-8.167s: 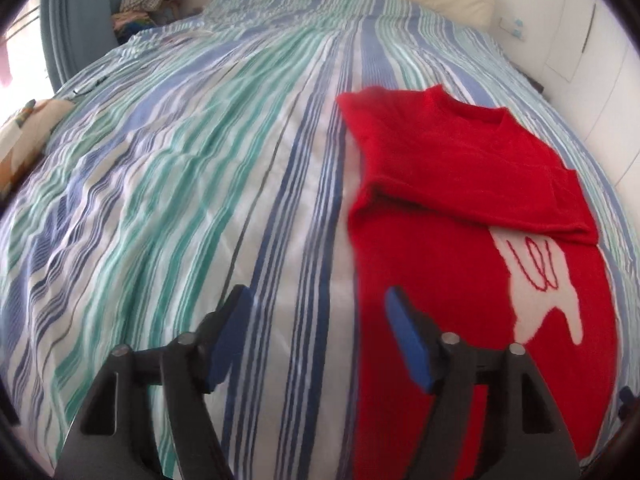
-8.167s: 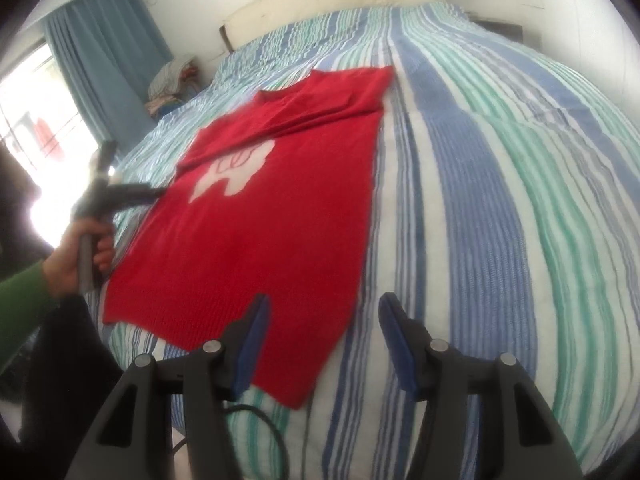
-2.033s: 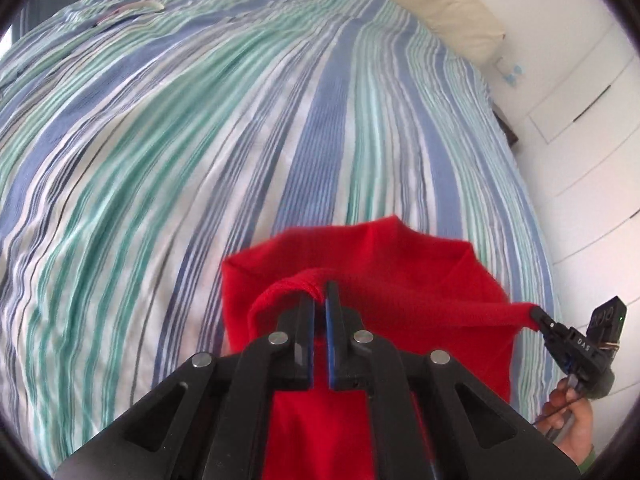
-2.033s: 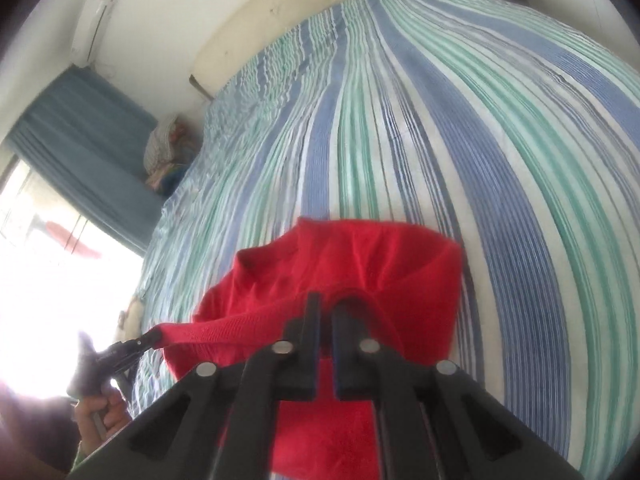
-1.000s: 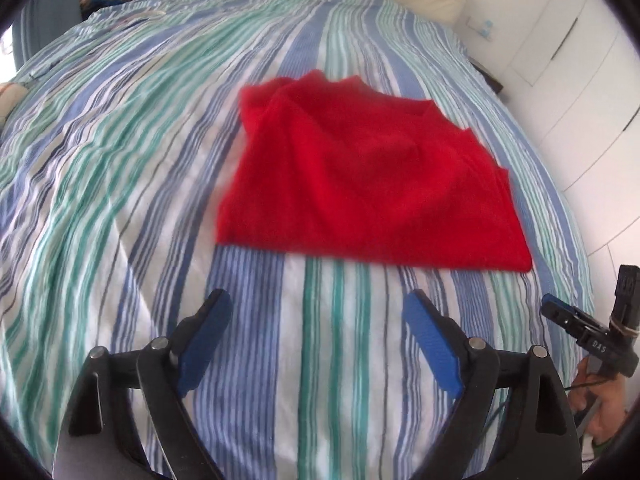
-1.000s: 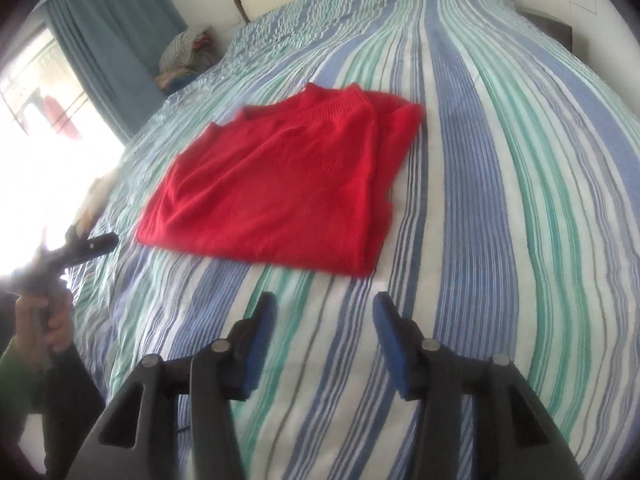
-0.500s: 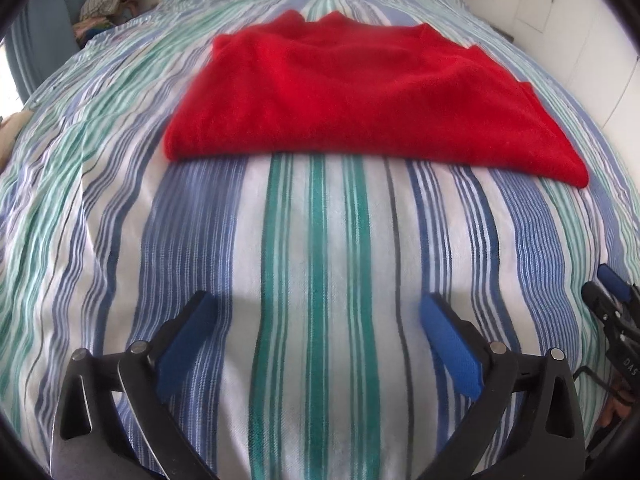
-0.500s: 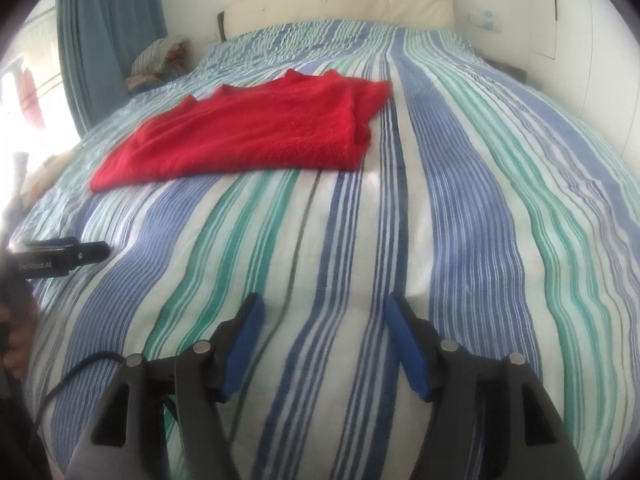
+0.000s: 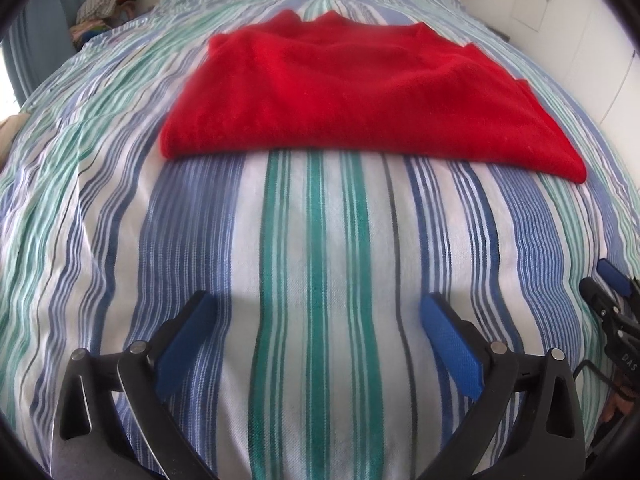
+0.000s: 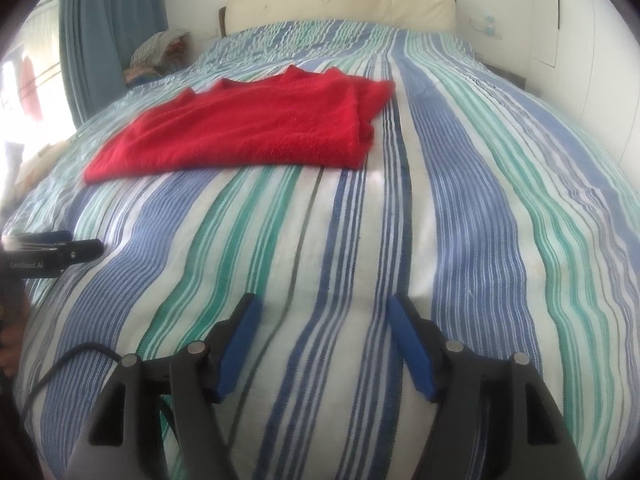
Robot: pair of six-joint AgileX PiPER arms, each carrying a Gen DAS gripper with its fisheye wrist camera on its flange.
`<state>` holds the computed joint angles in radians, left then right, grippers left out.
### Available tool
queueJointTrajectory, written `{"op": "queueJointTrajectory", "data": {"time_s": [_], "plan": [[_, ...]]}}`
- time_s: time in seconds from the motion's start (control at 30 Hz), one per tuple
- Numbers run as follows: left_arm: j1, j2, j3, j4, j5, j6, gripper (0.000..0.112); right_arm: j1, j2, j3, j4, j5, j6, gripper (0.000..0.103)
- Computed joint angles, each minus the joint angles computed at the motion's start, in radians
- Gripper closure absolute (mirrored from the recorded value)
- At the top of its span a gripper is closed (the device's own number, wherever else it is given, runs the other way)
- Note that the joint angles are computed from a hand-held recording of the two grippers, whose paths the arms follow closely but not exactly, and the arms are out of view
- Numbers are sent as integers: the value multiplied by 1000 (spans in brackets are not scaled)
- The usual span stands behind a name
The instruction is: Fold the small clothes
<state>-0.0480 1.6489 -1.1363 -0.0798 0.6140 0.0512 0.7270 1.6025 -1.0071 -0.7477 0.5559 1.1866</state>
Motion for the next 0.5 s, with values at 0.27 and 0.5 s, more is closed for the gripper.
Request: {"op": "queueJointTrajectory", "data": {"time_s": [0.27,0.5], "plan": [[-2,5,-9,5,6,-4,10,3,3,-4,-3,7,1,36],[1,-14,32,-11,-40,27,10,17,36,-97,93,130,-105,35]]}}
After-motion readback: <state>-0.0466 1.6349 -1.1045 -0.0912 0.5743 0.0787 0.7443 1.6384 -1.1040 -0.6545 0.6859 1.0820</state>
